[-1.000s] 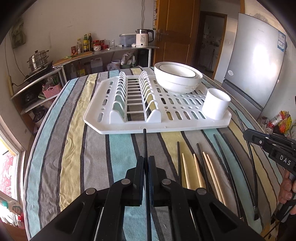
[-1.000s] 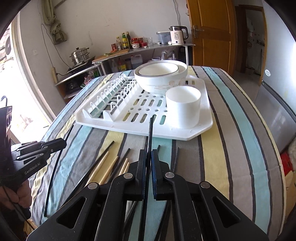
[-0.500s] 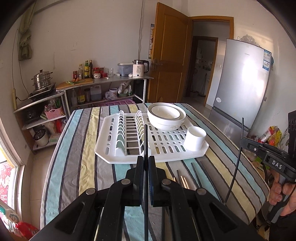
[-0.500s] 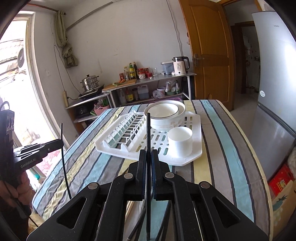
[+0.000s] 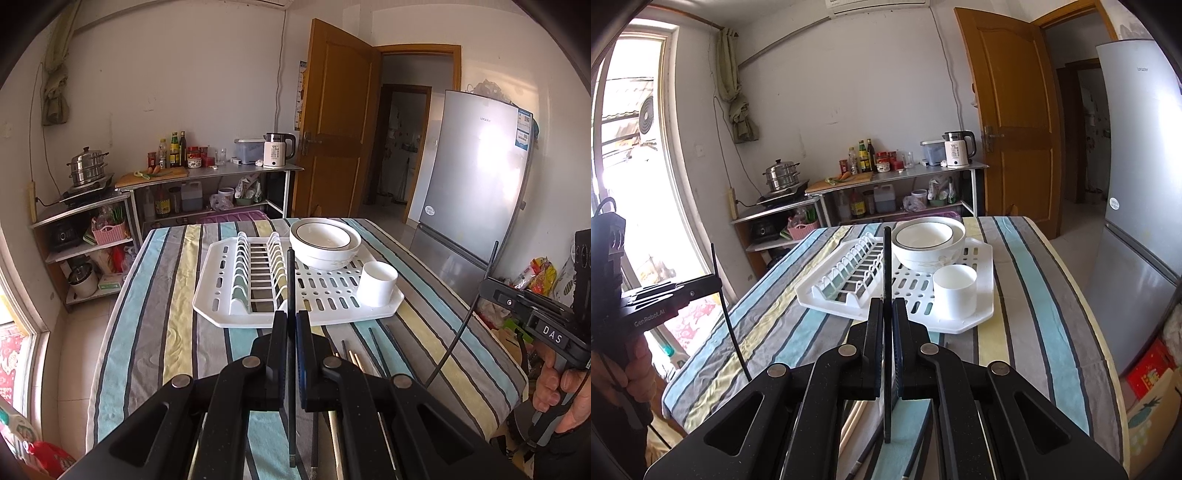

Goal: Organize utensils
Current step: 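Lift both held black chopsticks and carry them toward the white cup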

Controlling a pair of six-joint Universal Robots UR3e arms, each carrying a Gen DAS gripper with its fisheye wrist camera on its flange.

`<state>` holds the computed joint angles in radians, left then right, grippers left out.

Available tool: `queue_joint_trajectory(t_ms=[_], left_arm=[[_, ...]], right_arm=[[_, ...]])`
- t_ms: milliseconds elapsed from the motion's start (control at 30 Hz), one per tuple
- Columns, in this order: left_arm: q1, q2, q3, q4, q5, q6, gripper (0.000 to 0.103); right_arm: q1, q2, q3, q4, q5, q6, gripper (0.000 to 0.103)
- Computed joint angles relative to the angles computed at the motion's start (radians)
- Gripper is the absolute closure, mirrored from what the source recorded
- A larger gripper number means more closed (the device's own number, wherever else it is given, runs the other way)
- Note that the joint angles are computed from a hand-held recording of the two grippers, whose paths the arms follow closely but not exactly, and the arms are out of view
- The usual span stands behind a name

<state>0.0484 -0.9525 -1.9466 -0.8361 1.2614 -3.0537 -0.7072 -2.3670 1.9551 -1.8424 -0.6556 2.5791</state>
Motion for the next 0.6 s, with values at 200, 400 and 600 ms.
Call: queue_joint_trajectory(t_ms=[200,400,600], left_arm=[[-0.041,-0.067,0.073,0.014,0.026,-0.018,0.099],[-0.113,-0.227,0.222,0.028,0.039,-0.046,0.099],[-0.210,-0.455,0.459,0.014,0.069,-0.080,0.099]], right_arm=[[-0.050,0.000,-0.045,0.046,0.051,-0.034,0.098],[-0.024,0.098,-0.099,-0.094,0.037,0.037,0.098],[0.031,0.254,-0.184,-0.277,-0.005,0.152,0.098]])
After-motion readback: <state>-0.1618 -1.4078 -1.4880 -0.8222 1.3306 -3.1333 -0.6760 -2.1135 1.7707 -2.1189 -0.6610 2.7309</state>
